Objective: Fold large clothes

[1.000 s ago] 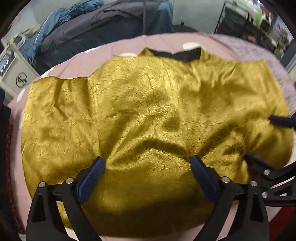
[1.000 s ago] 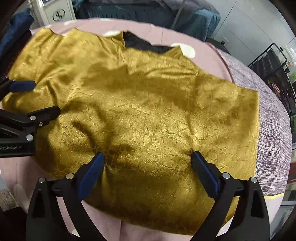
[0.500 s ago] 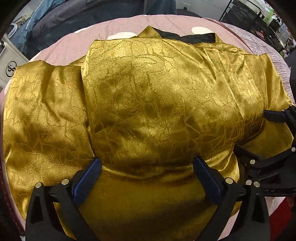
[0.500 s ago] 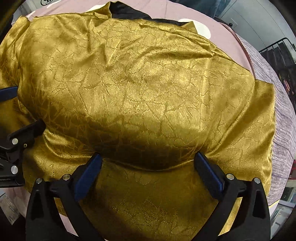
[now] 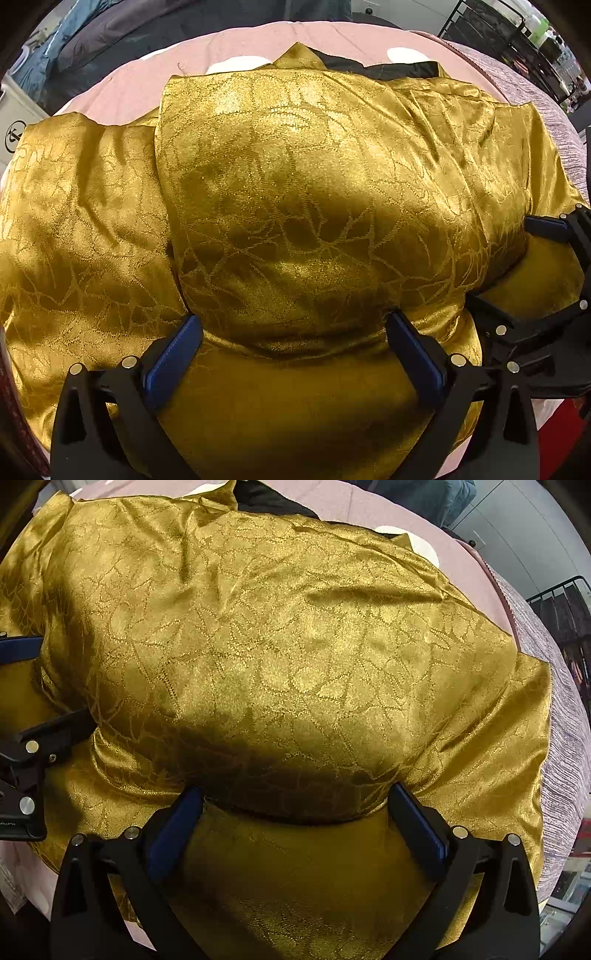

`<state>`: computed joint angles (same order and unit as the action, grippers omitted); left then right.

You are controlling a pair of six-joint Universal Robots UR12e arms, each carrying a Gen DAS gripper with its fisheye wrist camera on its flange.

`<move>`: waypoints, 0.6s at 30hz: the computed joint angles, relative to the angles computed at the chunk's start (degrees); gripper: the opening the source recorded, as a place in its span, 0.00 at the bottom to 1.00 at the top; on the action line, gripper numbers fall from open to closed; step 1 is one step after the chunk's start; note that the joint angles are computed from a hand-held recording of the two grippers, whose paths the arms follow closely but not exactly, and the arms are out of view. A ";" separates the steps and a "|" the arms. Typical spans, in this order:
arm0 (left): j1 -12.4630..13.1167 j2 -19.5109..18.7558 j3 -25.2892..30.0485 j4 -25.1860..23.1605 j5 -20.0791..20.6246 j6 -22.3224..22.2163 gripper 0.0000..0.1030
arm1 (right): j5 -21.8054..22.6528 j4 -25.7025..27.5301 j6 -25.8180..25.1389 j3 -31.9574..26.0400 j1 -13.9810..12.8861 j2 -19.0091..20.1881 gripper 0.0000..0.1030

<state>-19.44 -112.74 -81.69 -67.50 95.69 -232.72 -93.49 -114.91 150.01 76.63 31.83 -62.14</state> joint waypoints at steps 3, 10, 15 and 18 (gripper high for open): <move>-0.19 -0.55 0.98 -1.11 0.35 0.56 0.95 | 0.01 -2.15 -0.24 1.91 -0.09 -1.06 0.96; -0.68 -0.62 1.91 -1.88 1.21 0.04 0.95 | 2.77 -10.27 -2.18 8.67 -1.07 -4.97 0.96; -1.36 -0.34 2.58 -3.18 2.41 -0.22 0.95 | 3.75 -13.86 -3.68 12.30 -1.75 -7.49 0.96; -1.68 0.04 2.96 -3.71 3.48 -0.45 0.94 | 3.19 -13.03 -3.14 12.57 -1.68 -8.23 0.96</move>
